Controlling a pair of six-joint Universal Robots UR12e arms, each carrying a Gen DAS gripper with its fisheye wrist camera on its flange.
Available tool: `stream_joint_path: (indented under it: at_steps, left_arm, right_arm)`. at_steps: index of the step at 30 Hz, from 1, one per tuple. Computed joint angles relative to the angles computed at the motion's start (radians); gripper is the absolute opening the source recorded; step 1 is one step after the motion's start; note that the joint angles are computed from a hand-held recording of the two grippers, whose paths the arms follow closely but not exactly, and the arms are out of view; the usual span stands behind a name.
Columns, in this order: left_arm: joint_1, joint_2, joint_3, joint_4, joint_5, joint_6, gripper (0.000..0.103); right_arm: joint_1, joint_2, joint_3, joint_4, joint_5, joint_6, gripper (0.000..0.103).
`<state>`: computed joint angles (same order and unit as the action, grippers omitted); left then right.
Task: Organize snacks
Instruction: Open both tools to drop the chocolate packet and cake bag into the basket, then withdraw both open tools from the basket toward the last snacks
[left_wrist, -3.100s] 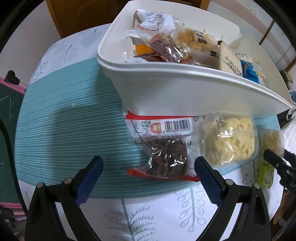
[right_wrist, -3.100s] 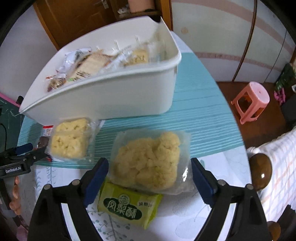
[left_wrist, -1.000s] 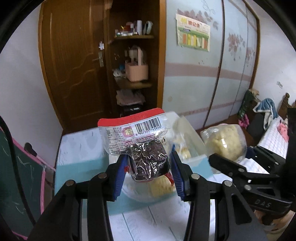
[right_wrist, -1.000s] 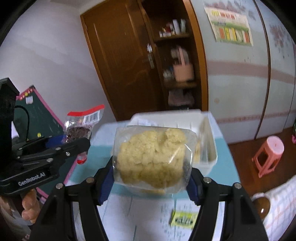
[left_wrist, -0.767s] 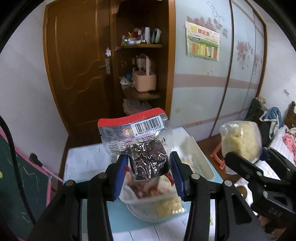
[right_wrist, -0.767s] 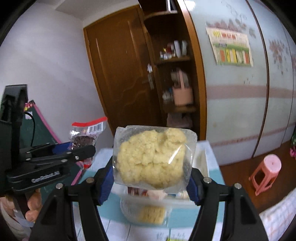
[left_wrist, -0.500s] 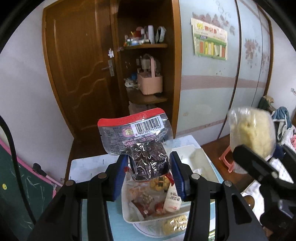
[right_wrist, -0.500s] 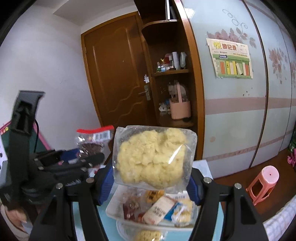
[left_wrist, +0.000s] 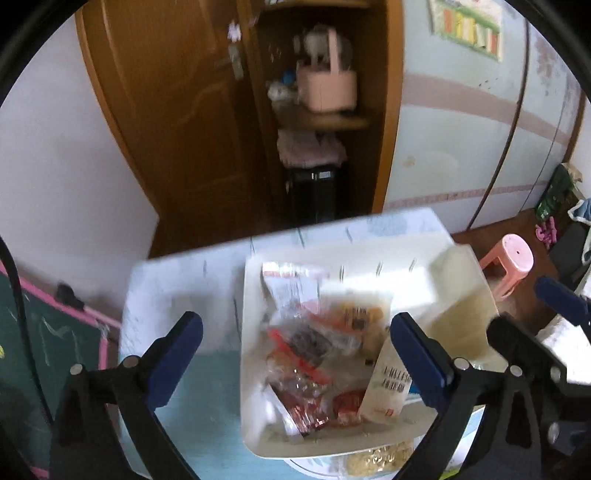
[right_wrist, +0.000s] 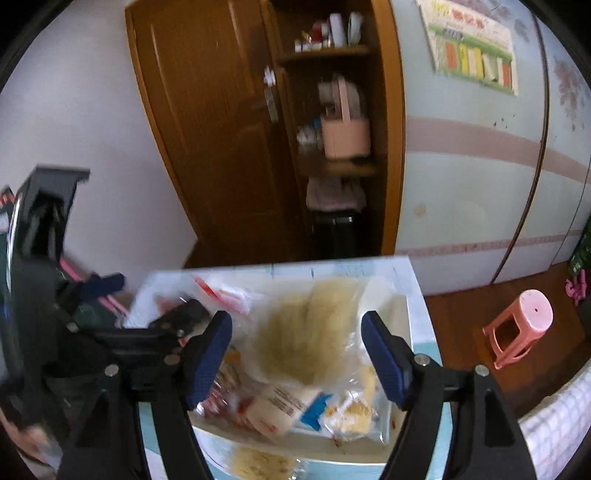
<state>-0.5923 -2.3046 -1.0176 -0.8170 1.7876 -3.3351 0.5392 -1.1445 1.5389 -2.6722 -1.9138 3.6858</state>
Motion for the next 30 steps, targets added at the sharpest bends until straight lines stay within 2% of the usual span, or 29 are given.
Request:
stream_joint_path:
  at_steps: [2, 4, 10, 19, 30]
  left_arm:
    - [0.006, -0.004, -0.002, -0.035, -0.012, -0.023, 0.101]
    - [0.006, -0.005, -0.008, -0.047, -0.010, -0.036, 0.101]
    - [-0.001, 0.013, -0.049, -0.021, 0.003, -0.007, 0.101]
    - [-0.023, 0.073, -0.130, 0.059, -0.008, 0.033, 0.101]
    - [-0.030, 0.216, -0.323, 0.223, -0.060, 0.015, 0.101]
  right_arm:
    - [0.001, 0.000, 0.013, 0.003, 0.006, 0.003, 0.087]
    - [0.003, -0.001, 0.022, -0.001, -0.001, 0.001, 0.090]
    - [0.012, -0.008, 0.037, -0.008, -0.019, 0.012, 0.091]
    - [0.050, -0.050, 0.076, -0.027, -0.072, 0.024, 0.092]
    - [0.109, -0.106, 0.128, -0.065, -0.136, 0.071, 0.093]
